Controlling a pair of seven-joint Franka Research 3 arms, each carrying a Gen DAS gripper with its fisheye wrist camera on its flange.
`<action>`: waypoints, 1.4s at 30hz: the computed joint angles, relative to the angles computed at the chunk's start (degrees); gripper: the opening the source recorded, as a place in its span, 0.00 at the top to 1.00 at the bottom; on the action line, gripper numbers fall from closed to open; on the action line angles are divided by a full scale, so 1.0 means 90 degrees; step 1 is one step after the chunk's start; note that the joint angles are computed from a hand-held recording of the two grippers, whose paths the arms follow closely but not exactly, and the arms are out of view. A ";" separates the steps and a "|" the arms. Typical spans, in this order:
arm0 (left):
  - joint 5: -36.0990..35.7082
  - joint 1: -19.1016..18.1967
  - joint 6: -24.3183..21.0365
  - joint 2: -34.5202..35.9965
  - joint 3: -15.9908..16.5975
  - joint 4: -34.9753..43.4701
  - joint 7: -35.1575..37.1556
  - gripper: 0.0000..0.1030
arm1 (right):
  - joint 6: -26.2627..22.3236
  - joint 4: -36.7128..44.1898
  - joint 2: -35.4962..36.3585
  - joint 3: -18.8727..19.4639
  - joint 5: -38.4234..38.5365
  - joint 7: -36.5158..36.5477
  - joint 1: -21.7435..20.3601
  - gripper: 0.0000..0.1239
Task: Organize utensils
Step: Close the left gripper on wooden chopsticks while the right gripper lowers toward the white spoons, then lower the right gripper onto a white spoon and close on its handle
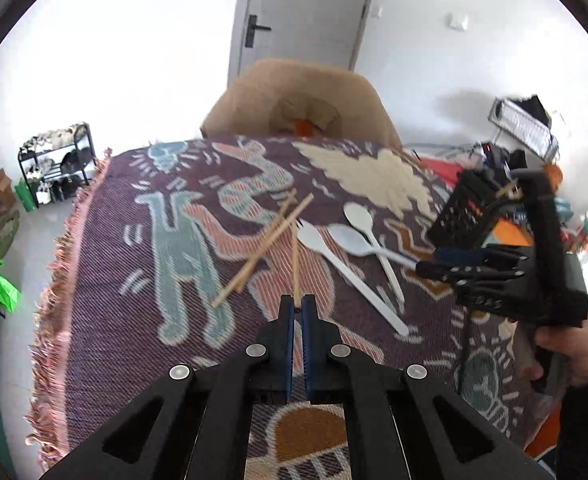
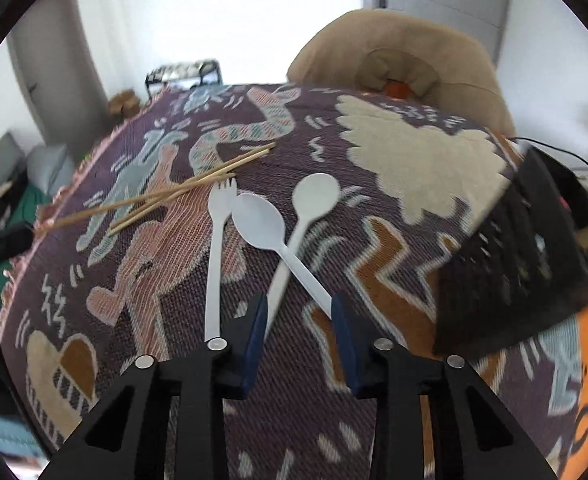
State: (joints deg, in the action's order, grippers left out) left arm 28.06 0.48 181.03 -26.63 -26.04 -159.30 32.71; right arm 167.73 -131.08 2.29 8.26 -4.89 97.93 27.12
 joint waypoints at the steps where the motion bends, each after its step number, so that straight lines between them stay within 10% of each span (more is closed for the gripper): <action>1: 0.0004 0.0046 0.0046 -0.0061 0.0011 -0.0022 -0.0018 0.97 | -0.0206 0.0223 0.0140 0.0007 -0.0018 -0.0102 0.0003 0.74; 13: -0.0373 0.0212 0.0535 -0.0732 0.0178 -0.0401 0.0169 0.97 | -0.2230 0.2011 0.1277 -0.0188 -0.0341 -0.0756 0.0294 0.83; 42: -0.1041 0.0197 0.0792 -0.0802 0.0122 -0.0501 0.0703 0.97 | -0.3186 0.1956 0.0844 0.0058 0.1409 -0.2076 0.0087 0.89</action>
State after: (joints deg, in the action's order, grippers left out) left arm 18.69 2.26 188.16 -33.84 -24.94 -163.81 39.04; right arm 139.05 -113.47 9.89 8.78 7.79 79.24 27.91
